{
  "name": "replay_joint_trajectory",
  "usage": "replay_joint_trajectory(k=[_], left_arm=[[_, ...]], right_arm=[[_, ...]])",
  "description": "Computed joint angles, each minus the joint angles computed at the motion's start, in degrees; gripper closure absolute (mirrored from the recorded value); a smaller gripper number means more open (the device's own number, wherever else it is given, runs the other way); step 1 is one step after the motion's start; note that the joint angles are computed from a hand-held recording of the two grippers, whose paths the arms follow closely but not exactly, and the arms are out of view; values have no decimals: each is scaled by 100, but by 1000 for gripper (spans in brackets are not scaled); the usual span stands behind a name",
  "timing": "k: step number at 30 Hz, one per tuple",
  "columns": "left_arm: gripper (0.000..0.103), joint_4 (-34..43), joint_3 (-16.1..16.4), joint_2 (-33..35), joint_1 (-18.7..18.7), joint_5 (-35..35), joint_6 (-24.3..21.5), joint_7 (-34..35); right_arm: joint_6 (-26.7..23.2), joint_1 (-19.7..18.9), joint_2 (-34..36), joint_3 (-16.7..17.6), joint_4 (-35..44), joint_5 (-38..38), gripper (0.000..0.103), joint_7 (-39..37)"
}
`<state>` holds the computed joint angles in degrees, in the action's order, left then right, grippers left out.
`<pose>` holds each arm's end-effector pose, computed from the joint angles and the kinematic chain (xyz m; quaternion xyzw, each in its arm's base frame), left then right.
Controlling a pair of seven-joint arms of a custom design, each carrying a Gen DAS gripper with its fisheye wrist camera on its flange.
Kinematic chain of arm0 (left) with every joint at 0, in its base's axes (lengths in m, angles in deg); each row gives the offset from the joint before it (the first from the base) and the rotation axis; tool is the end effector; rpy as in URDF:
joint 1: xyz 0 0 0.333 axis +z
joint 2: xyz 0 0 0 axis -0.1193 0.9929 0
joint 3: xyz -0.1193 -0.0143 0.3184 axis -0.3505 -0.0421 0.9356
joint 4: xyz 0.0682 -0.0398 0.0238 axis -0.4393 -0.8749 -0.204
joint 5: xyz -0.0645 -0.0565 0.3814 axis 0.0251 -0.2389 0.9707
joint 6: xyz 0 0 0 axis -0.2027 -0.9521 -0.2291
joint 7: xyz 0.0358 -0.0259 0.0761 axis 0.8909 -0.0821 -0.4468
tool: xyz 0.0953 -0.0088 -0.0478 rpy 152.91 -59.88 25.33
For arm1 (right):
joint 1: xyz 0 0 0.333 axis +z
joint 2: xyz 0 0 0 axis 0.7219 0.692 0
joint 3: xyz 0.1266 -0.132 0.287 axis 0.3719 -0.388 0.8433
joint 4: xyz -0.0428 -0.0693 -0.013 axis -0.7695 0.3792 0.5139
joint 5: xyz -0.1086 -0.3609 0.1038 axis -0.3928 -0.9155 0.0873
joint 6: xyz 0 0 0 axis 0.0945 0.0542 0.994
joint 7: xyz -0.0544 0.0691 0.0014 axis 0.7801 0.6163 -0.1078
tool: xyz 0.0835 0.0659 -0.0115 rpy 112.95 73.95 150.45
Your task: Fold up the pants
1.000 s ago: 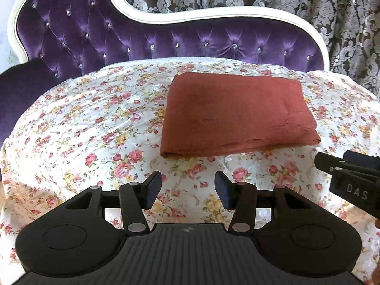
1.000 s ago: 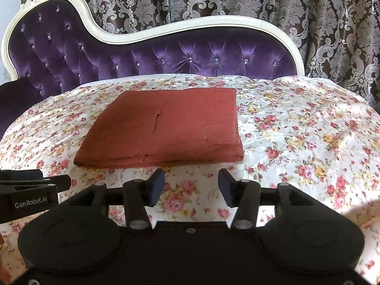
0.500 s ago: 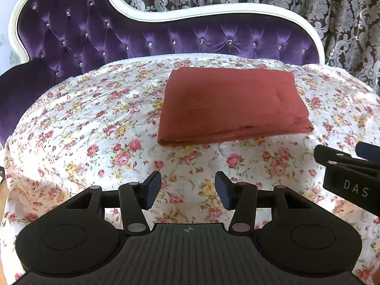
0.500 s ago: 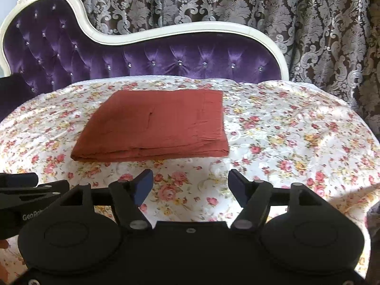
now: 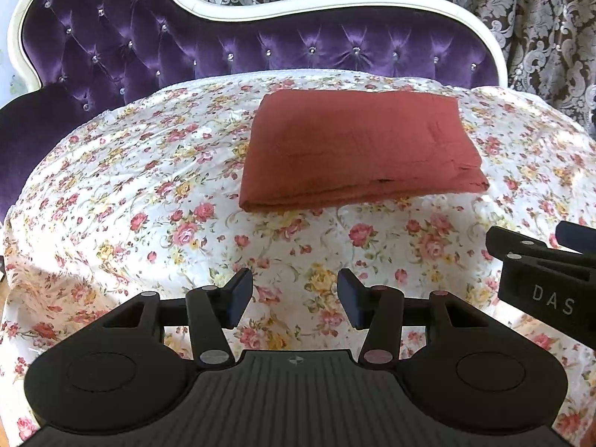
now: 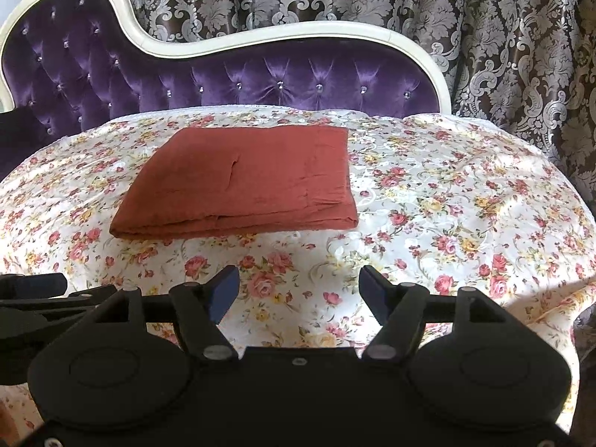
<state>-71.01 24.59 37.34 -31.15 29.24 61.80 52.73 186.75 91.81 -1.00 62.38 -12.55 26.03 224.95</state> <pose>0.5749 -0.3614 0.4988 -0.7232 0.6081 -0.1692 0.2805 0.5861 0.4800 0.4477 -0.6953 0.5901 -0.2382 0.3340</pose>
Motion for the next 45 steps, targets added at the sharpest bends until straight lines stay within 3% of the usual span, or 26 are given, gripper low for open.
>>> replay_joint_trajectory(k=[45], left_arm=[[54,62,8,77,24,-172,-127,57]], right_arm=[[187,-37,154,57,17,961,31,-831]])
